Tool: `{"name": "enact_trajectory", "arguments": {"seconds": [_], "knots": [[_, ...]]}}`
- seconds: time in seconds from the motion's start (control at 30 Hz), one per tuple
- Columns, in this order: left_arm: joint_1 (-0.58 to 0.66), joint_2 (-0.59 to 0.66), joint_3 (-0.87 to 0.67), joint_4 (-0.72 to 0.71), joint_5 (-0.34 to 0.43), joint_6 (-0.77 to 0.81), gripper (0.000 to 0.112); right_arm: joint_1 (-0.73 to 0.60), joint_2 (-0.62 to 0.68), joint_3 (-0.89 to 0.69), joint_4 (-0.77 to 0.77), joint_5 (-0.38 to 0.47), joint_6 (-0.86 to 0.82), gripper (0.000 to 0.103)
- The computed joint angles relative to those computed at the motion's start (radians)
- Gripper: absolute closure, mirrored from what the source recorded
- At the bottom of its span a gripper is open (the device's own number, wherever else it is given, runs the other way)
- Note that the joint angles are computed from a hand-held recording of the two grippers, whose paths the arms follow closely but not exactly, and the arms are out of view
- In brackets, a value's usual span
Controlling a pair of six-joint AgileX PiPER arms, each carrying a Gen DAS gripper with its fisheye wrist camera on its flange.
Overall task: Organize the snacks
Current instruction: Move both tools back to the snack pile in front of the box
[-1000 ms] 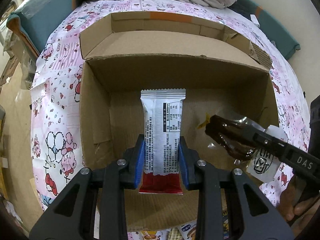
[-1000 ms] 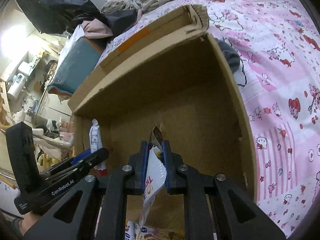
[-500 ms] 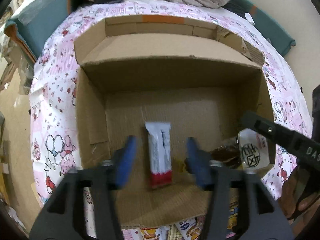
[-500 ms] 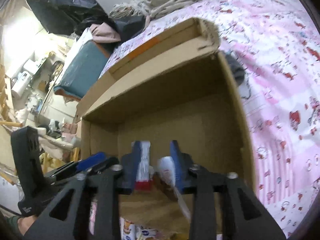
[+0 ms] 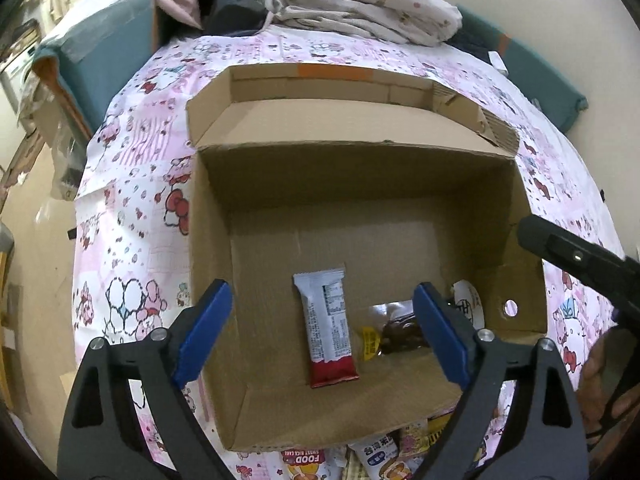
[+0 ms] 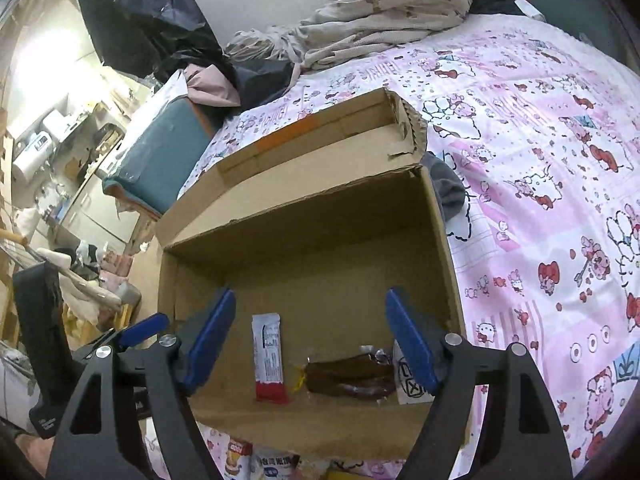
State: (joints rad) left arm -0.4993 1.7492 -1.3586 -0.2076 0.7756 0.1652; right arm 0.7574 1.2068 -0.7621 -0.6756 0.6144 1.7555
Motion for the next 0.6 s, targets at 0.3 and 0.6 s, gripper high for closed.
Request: {"name": "enact_trajectory", "arguments": {"seconds": [0.3, 0.6], "knots": [[0.003, -0.082, 0.067, 0.053, -0.024, -0.049, 0.022, 0.166, -0.047, -0.03, -0.04, 0.174, 0.1, 0.005], [0.065, -0.194, 0.137, 0.003, 0.008, 0.0, 0.018, 0.345, -0.059, -0.054, -0.051, 0.321, 0.223, 0.005]]}}
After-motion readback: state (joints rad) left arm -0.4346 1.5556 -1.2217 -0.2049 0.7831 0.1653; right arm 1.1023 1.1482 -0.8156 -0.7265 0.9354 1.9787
